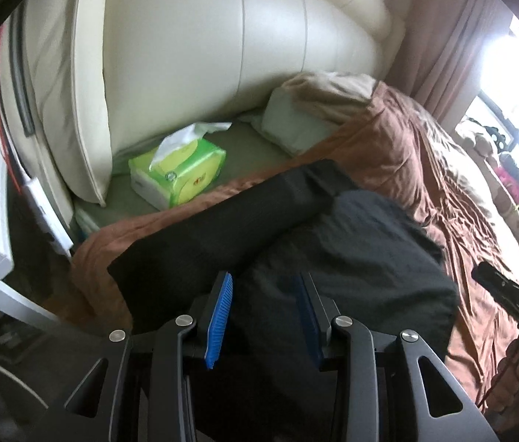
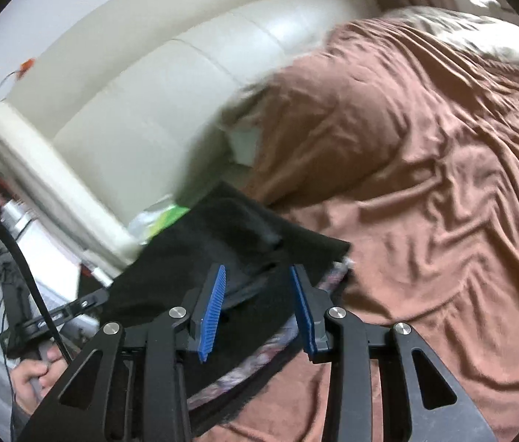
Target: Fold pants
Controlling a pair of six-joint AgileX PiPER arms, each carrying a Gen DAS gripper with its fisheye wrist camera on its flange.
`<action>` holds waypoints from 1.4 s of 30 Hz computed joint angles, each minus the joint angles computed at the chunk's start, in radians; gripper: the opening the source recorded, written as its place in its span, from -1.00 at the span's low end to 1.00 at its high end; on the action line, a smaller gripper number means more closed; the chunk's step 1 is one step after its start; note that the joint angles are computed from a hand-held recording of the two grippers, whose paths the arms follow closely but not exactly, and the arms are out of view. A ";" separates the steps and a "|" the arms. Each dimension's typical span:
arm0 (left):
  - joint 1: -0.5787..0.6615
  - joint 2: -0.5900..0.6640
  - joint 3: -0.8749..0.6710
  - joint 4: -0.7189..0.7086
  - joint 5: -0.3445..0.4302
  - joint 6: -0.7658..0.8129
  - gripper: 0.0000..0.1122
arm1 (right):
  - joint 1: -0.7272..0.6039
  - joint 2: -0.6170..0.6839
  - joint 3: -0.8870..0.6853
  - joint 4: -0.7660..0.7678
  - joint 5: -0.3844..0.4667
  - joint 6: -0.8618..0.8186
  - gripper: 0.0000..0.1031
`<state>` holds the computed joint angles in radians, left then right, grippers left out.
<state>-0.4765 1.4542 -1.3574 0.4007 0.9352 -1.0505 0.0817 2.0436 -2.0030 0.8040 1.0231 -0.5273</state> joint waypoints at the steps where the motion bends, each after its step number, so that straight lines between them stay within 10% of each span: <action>1: -0.034 -0.015 0.012 0.048 0.002 -0.054 -0.32 | 0.006 -0.005 -0.008 0.005 0.010 -0.015 -0.35; 20: -0.145 -0.059 0.245 0.179 -0.128 -0.372 -0.32 | 0.109 0.089 -0.029 -0.054 -0.022 -0.304 -0.35; 36: -0.359 -0.077 0.132 0.259 0.088 -0.485 -0.32 | 0.077 -0.176 0.234 -0.244 -0.066 -0.266 -0.35; 40: -0.460 -0.066 0.071 0.304 0.179 -0.539 0.22 | 0.013 -0.274 0.298 -0.197 -0.012 -0.282 -0.23; 42: -0.524 -0.052 0.033 0.344 0.241 -0.571 0.48 | -0.022 -0.353 0.360 -0.199 -0.028 -0.282 0.39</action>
